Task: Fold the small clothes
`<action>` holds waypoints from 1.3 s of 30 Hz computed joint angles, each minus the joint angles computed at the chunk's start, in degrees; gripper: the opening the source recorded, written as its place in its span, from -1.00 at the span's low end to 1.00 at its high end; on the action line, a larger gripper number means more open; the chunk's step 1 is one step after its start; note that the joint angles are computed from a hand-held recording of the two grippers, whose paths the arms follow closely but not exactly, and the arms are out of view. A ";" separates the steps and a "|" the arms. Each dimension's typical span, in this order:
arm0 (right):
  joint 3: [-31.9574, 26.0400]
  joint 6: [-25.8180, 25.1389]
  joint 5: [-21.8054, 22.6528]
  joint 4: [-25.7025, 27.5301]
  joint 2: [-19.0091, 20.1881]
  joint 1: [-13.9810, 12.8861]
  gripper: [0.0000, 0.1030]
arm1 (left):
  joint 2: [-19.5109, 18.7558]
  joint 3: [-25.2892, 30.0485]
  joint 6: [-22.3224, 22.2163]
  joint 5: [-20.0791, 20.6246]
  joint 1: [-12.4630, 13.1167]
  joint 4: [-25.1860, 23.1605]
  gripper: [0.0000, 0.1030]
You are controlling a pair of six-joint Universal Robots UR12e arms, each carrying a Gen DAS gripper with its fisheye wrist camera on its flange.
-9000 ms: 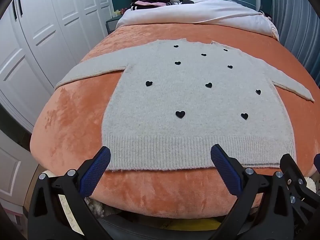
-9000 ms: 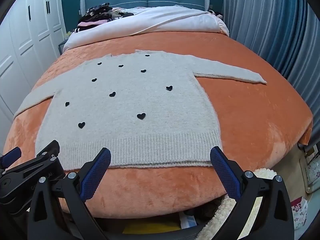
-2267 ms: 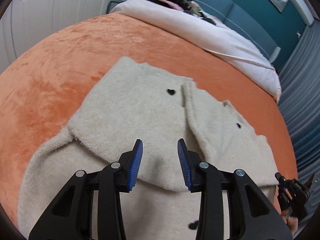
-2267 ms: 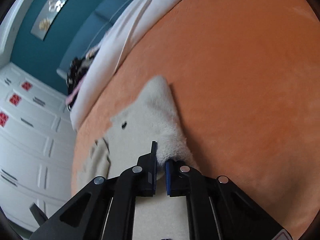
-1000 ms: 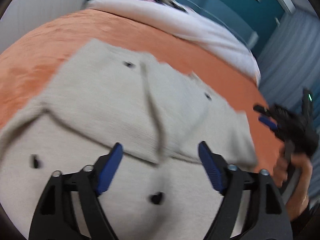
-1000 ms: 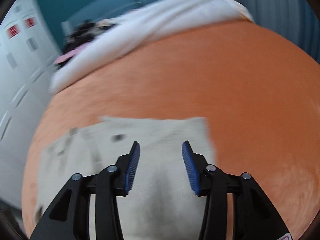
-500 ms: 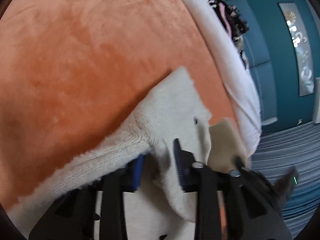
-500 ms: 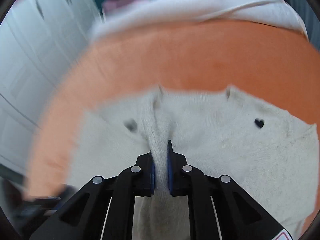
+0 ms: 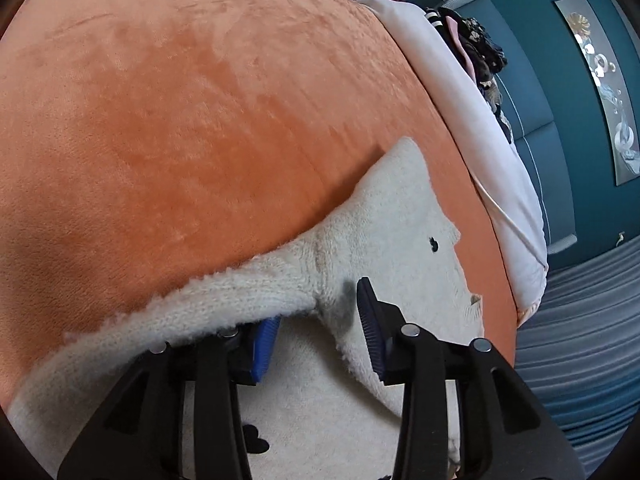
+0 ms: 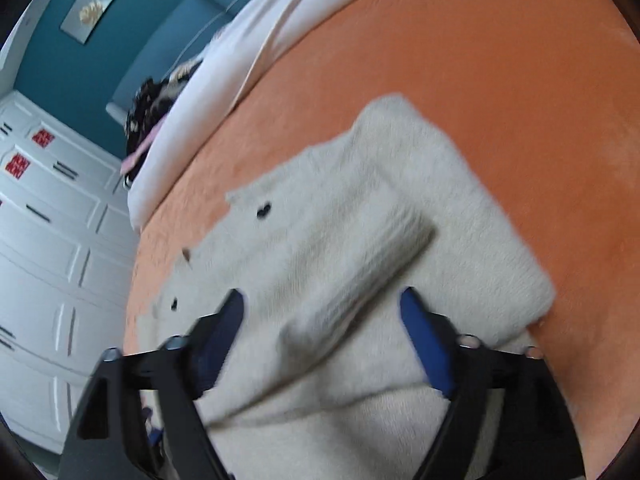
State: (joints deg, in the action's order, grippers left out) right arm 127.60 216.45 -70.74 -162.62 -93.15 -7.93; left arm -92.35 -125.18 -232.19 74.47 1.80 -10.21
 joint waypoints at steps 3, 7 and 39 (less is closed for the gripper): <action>-1.66 -2.06 2.21 2.04 1.79 -0.95 -0.77 | 0.12 -0.23 -1.73 1.80 0.00 1.74 -0.63; -0.10 -2.39 7.39 -12.41 -1.96 -2.91 -0.83 | 0.85 -1.47 -0.56 4.16 -0.11 6.81 -0.68; -37.95 -38.89 -7.13 21.24 28.55 26.70 -0.95 | -5.09 -5.98 12.08 8.75 -2.59 25.43 -0.44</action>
State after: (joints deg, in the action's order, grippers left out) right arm 89.65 177.56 -77.87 -141.38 -64.61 18.77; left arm -97.44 -131.16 -220.11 83.22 -0.79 15.22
